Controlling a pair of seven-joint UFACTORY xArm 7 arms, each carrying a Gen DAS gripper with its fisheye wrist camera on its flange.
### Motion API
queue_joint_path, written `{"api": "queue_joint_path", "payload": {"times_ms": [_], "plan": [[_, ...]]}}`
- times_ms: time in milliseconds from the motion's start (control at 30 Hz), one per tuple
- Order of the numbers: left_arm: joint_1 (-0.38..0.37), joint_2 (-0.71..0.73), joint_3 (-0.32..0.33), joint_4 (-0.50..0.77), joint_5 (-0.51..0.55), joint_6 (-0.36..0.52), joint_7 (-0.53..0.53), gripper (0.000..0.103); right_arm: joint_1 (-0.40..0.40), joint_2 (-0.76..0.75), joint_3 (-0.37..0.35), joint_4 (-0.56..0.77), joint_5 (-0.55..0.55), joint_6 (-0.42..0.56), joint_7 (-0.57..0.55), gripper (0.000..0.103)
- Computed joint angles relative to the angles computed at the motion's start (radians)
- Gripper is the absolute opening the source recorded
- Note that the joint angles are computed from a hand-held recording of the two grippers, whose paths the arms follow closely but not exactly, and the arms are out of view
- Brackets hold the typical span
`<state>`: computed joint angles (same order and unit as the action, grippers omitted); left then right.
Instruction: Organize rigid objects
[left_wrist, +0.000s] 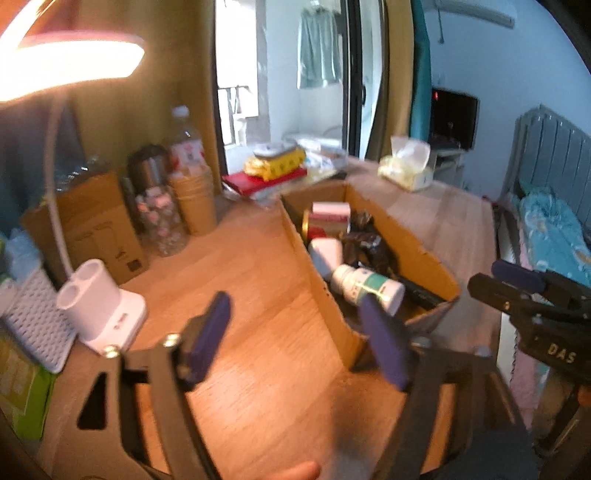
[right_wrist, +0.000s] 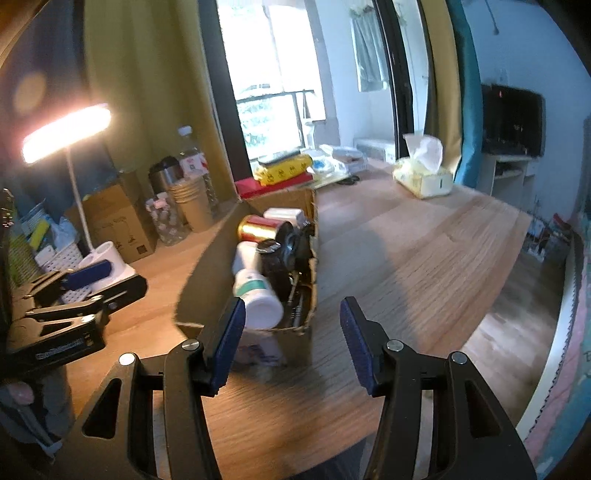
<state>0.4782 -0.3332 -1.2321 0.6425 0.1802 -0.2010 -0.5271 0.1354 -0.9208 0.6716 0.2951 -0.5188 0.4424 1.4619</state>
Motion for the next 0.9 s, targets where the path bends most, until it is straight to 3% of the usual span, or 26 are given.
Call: {"api": "queue_joint_path", "payload": {"times_ms": [67, 133, 167, 267, 400, 533, 800, 900], "plan": [[-0.184, -0.043, 0.181, -0.059, -0.014, -0.020, -0.003, 0.080, 0.031, -0.018, 0.019, 0.027, 0.013, 0.072, 0.000, 0.057], [-0.308, -0.084, 0.302, -0.097, -0.037, -0.015, 0.000, 0.085, 0.065, -0.031, 0.036, 0.056, 0.024, 0.140, 0.002, 0.057], [-0.361, -0.106, 0.355, -0.116, -0.047, -0.014, 0.000, 0.090, 0.083, -0.038, 0.046, 0.074, 0.031, 0.180, 0.005, 0.058], [-0.489, -0.179, 0.480, -0.158, -0.059, -0.001, 0.016, 0.095, 0.115, -0.048, 0.070, 0.117, 0.037, 0.267, 0.016, 0.058], [-0.591, -0.266, 0.578, -0.190, -0.075, 0.050, 0.008, 0.096, 0.156, -0.065, 0.107, 0.185, 0.043, 0.390, 0.026, 0.064], [-0.579, -0.404, 0.553, -0.217, -0.055, 0.090, -0.031, 0.096, 0.180, -0.069, 0.129, 0.238, 0.042, 0.471, 0.019, 0.064], [-0.795, -0.488, 0.714, -0.267, -0.005, 0.102, 0.019, 0.096, 0.201, -0.103, 0.167, 0.326, 0.052, 0.602, -0.015, 0.065], [-0.828, -0.523, 0.724, -0.282, -0.012, 0.095, 0.020, 0.096, 0.201, -0.124, 0.180, 0.348, 0.060, 0.638, -0.030, 0.065]]}}
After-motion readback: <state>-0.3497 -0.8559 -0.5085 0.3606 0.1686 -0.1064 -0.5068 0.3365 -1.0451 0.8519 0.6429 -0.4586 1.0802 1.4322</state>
